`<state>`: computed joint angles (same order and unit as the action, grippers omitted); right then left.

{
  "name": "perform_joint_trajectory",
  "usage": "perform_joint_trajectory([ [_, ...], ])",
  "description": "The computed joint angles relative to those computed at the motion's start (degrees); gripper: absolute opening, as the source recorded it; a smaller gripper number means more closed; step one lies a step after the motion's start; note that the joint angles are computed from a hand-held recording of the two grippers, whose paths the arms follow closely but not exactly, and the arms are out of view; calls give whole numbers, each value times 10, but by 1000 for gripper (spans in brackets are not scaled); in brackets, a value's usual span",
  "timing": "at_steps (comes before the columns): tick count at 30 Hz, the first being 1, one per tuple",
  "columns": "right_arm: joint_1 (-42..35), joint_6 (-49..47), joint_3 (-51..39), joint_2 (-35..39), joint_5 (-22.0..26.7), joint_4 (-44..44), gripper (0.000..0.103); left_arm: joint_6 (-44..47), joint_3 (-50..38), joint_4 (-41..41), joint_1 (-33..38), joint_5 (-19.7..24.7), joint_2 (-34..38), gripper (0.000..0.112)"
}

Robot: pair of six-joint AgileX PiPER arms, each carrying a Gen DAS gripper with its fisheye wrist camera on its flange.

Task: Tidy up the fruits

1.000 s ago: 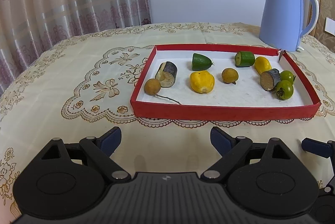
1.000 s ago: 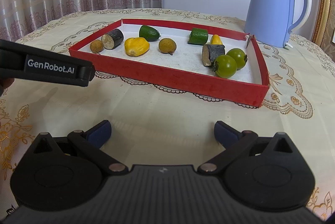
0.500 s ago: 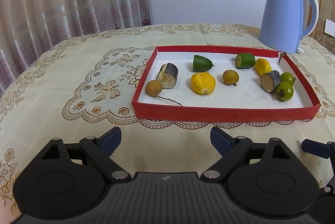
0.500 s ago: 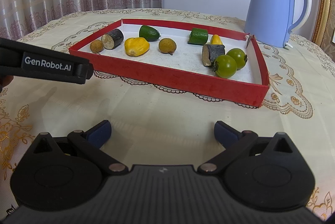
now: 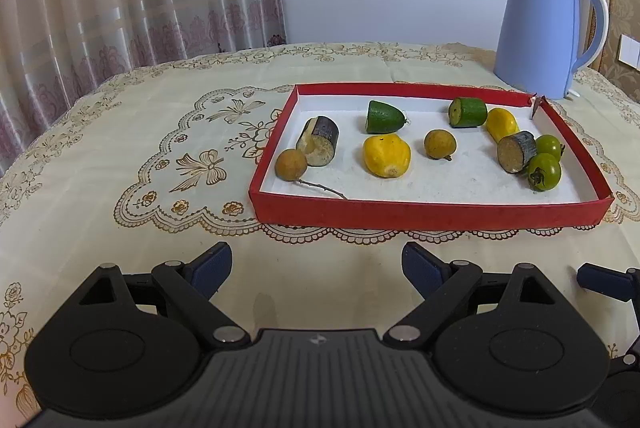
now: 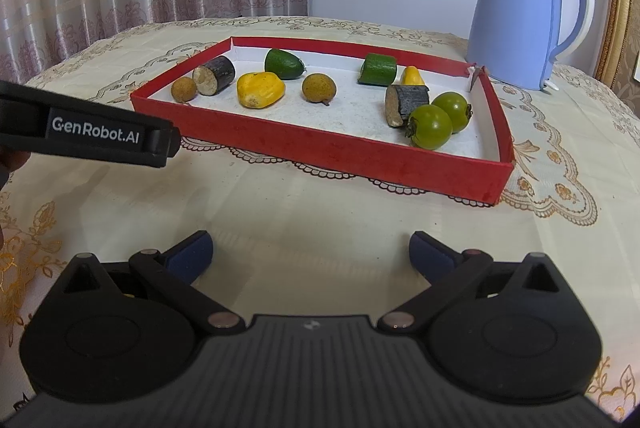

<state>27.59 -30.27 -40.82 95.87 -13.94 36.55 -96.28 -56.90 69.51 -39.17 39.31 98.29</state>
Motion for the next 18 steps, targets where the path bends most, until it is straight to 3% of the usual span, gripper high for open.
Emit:
perform_joint_trajectory([
  [3, 9, -41, -5, 5, -8, 50, 103, -1, 1, 1, 2, -3, 0, 92],
  [18, 10, -44, -5, 5, -8, 55, 103, -1, 9, 10, 19, -22, -3, 92],
])
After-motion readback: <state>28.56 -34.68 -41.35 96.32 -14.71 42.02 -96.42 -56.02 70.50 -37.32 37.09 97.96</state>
